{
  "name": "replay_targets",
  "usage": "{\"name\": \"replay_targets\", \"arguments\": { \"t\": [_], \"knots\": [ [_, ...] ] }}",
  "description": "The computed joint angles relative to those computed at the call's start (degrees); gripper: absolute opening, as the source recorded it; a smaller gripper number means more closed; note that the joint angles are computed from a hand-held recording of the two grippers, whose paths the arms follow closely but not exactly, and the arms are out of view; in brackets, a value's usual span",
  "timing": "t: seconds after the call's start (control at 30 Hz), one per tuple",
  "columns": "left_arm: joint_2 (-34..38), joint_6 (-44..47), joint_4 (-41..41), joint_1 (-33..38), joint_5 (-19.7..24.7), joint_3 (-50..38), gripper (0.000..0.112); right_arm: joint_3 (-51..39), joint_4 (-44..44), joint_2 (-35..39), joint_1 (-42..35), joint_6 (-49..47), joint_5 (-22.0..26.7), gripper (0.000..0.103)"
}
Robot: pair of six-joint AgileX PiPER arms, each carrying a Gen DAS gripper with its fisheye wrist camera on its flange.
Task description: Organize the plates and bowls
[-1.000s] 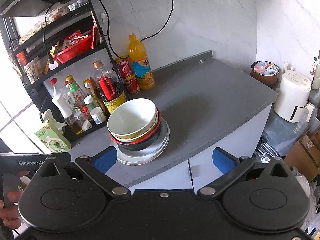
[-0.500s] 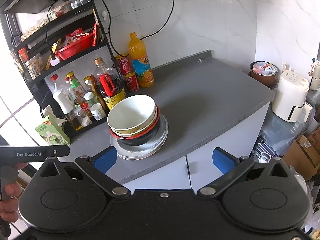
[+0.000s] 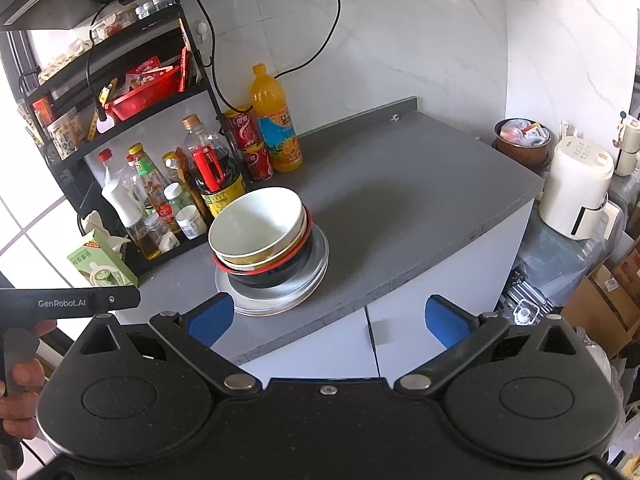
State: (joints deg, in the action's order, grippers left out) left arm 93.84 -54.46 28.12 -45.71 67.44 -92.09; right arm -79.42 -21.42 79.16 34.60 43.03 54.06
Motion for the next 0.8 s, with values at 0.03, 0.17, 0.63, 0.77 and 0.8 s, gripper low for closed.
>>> {"name": "replay_targets", "arguments": {
  "t": [0.03,0.17,0.63,0.77,0.8],
  "knots": [
    [0.1,-0.1,0.0,0.1,0.0,-0.2,0.102,-0.1,-0.2,0.0,0.1,0.2,0.2,0.103],
    [0.5,0.3,-0.6,0.7,-0.6,-0.3,0.102,0.3,0.1,-0.5,-0.4,0.0,-0.1,0.103],
    [1.5,2.7,-2.8,2.9,-1.7,0.1,0.102,0.8,-0.4,-0.5,-0.9,1.6,0.4,0.103],
    [1.5,3.5,-3.1,3.1,-2.0,0.0,0.102,0.9,-0.5,-0.6,-0.7,2.8,0.8,0.103],
    [1.5,3.5,-3.1,3.2,-2.0,0.0,0.102,0.7,0.3,-0.6,-1.1,2.6,0.9,0.103]
  ]
}}
